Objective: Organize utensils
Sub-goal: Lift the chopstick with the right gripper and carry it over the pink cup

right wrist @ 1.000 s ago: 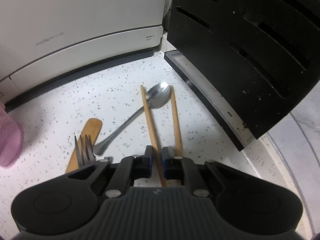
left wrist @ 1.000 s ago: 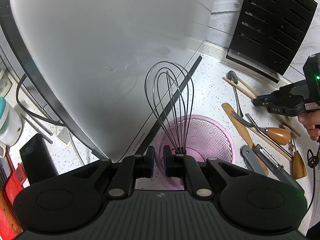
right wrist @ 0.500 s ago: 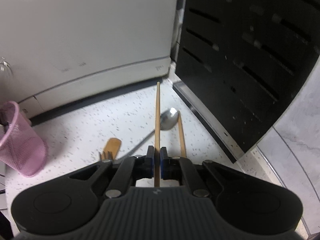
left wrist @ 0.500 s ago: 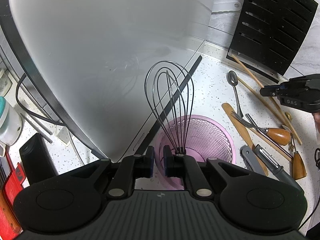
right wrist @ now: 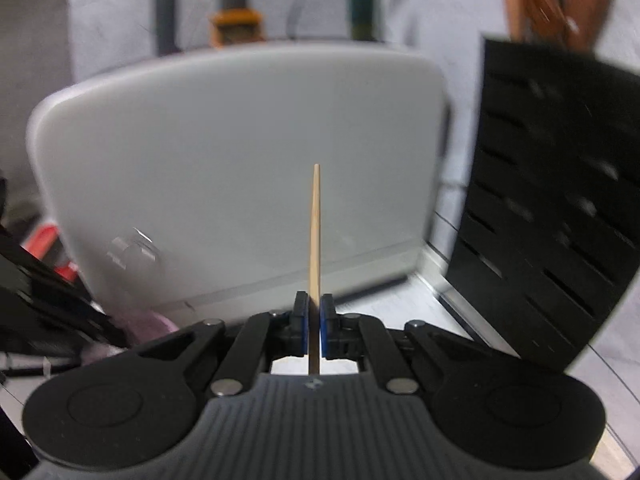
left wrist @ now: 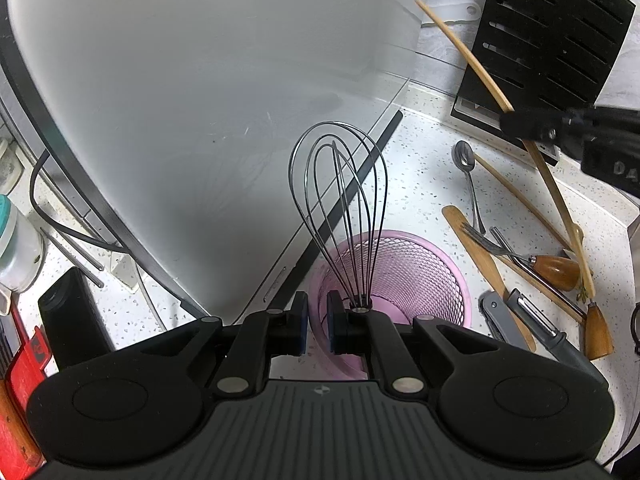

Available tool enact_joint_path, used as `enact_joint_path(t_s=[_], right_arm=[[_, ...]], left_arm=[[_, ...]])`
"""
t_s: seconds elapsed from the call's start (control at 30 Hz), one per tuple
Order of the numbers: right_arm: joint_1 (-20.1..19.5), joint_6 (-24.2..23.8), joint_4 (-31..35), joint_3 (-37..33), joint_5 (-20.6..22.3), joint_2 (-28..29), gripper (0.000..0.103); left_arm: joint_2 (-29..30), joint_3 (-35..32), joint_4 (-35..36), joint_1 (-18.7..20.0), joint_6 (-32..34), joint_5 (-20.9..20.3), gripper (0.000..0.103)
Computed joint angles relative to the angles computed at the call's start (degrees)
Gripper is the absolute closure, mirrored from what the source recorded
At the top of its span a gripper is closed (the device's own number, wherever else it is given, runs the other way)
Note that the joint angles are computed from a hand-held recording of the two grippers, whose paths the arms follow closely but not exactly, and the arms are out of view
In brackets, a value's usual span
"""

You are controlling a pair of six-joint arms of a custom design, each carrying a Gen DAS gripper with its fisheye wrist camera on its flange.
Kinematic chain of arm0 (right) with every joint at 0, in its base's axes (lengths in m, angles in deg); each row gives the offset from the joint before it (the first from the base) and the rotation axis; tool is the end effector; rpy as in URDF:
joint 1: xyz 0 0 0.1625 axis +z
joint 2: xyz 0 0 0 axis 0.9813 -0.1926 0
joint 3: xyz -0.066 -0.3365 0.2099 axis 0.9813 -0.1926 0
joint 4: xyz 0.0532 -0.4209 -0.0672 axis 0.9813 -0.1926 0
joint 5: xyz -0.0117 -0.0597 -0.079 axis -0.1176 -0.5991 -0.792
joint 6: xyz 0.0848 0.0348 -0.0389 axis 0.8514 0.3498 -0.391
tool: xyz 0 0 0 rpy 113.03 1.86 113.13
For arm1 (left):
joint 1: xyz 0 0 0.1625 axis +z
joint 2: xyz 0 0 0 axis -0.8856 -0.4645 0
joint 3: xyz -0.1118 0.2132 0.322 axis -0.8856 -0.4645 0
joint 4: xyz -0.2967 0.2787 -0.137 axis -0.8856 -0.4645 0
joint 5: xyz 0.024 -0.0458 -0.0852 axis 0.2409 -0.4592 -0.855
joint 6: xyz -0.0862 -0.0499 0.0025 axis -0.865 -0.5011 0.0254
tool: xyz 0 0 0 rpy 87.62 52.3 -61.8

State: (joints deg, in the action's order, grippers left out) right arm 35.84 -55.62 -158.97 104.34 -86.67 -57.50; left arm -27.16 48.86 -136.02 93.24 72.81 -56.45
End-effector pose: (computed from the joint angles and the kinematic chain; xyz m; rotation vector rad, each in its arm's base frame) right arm 0.2151 -0.2897 0.2705 0.5870 -2.1682 1.2533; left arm -0.3022 -0.3957 0.1924 1.1131 2.3725 -0.2822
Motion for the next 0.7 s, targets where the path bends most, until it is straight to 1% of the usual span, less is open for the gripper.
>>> enact_joint_path(t_s=[0.1,0.17,0.2,0.27,0.3,0.37,0.5,0.57,0.7], right_arm=[[2.45,-0.54,-5.39,-0.81,1.83,3.57,0.102],[3.47,-0.6,-10.82,-1.15,3.51,6.25,0.102],[3.7,0.03,-13.6,-1.28,4.93,7.51,0.102],[4.56,2.42,-17.94,-1.81,6.28,9.53,0.102],[4.37,3.77,-20.51,-2.15,7.44,10.9,0.102],[3.91,4.52,-25.6,-2.91,9.04,13.96,0.102],[2.58,2.87,-35.9,-4.02,12.35,19.76,0.102],[2.6,2.7,-38.71,-4.43,12.5,21.83,0.102],[1.82,2.57,-39.15,-4.75,13.18,23.22,0.102]], left_arm=[[0.0,-0.11,-0.02,0.25,0.16,-0.61,0.094],[0.02,-0.16,0.07,0.36,0.27,-1.02,0.094],[0.04,-0.21,0.24,0.38,0.32,-1.27,0.094],[0.1,-0.32,0.39,0.5,0.47,-1.86,0.094],[0.12,-0.34,0.4,0.48,0.41,-2.0,0.094],[0.14,-0.36,0.43,0.47,0.3,-2.12,0.094],[0.12,-0.36,0.43,0.47,0.36,-2.28,0.094],[0.12,-0.39,0.4,0.61,0.51,-2.41,0.094],[-0.01,-0.34,0.4,0.66,0.61,-2.64,0.093]])
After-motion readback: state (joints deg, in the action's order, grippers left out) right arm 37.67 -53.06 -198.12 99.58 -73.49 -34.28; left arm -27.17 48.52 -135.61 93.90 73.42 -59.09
